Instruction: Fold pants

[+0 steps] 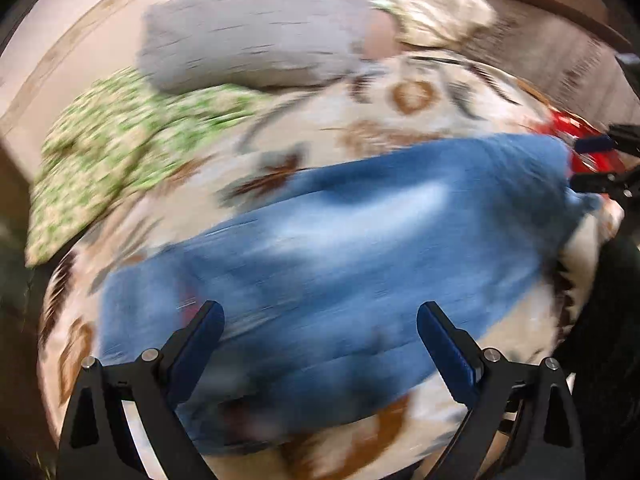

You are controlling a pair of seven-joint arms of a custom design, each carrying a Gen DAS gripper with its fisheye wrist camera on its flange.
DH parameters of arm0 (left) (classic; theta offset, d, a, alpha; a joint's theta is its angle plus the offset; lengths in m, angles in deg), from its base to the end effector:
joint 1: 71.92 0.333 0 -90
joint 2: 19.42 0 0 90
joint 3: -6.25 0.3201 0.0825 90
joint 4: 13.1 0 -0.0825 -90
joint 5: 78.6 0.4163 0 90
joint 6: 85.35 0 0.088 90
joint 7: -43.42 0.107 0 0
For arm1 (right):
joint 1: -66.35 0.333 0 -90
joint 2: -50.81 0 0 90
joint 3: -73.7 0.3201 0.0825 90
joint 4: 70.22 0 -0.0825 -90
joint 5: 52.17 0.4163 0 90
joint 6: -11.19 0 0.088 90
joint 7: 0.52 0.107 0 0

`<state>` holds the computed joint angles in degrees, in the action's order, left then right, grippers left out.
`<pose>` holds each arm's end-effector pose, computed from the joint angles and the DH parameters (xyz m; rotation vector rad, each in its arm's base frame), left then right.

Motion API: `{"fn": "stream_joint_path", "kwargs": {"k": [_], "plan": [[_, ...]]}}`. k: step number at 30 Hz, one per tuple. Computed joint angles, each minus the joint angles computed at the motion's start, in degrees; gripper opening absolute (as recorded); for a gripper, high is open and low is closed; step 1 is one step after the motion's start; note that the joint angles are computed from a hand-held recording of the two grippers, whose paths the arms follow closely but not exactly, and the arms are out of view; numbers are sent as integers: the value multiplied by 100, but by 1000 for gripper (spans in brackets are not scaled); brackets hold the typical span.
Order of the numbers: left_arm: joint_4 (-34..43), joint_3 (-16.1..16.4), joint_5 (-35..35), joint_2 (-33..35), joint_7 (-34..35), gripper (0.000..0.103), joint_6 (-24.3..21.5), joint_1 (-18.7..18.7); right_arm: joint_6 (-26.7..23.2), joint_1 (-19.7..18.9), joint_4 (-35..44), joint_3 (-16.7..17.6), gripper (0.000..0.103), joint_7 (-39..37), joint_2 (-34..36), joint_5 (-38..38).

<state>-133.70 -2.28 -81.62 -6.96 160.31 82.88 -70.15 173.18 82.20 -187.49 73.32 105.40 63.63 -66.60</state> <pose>0.6398 -0.0690 0.3683 -1.3067 2.2682 -0.5387 0.6262 0.1866 0.3763 -2.0818 1.6844 -0.5447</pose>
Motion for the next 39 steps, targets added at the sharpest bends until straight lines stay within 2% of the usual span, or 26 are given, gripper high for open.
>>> {"fn": "stream_joint_path", "kwargs": {"k": [7, 10, 14, 19, 22, 25, 27, 28, 29, 30, 31, 33, 35, 39], "plan": [[8, 786, 667, -94, -803, 97, -44, 319, -407, 268, 1712, 454, 78, -676, 1228, 584], [2, 970, 930, -115, -1150, 97, -110, 499, -504, 384, 2254, 640, 78, -1030, 1622, 882], [-61, 796, 768, -119, -1031, 97, -114, 792, -664, 638, 2709, 692, 78, -1351, 1984, 1032], [120, 309, -117, 38, -271, 97, -110, 1097, -851, 787, 3100, 747, 78, -1654, 2242, 1250], [484, 220, -391, 322, -124, 97, -244, 1091, -877, 886, 3282, 776, 78, -1832, 2361, 1300], [935, 209, -544, 719, -106, 97, -677, 1072, -982, 1086, 3702, 685, 78, -1906, 2686, 1208], [1018, 131, -582, 911, 115, 95, -654, 1104, -1062, 1102, 4039, 753, 78, -1993, 2982, 1301], [1041, -38, -804, 968, 357, 74, -707, 1243, -1009, 1111, 4167, 779, 75, -2008, 3132, 1365], [1183, -329, -1312, 1068, 773, 30, -1079, 1509, -1028, 1108, 4300, 814, 59, -2020, 3275, 1444], [1275, -420, -1481, 1146, 787, 32, -1324, 1599, -1160, 1113, 4478, 832, 47, -2023, 3423, 1510], [1224, -321, -1498, 1103, 761, 31, -1250, 1488, -1263, 1219, 4629, 711, 28, -1895, 3555, 1470], [1130, -202, -1439, 1006, 833, 30, -1144, 1345, -1050, 1290, 4501, 642, 20, -1922, 3524, 1380], [1013, -225, -1577, 802, 1023, 27, -1111, 1364, -1011, 1305, 4402, 635, 12, -1998, 3422, 1327], [706, -536, -2737, 188, 2115, 26, -1181, 1710, -755, 1152, 3860, 771, 11, -2301, 2922, 1358]]}}
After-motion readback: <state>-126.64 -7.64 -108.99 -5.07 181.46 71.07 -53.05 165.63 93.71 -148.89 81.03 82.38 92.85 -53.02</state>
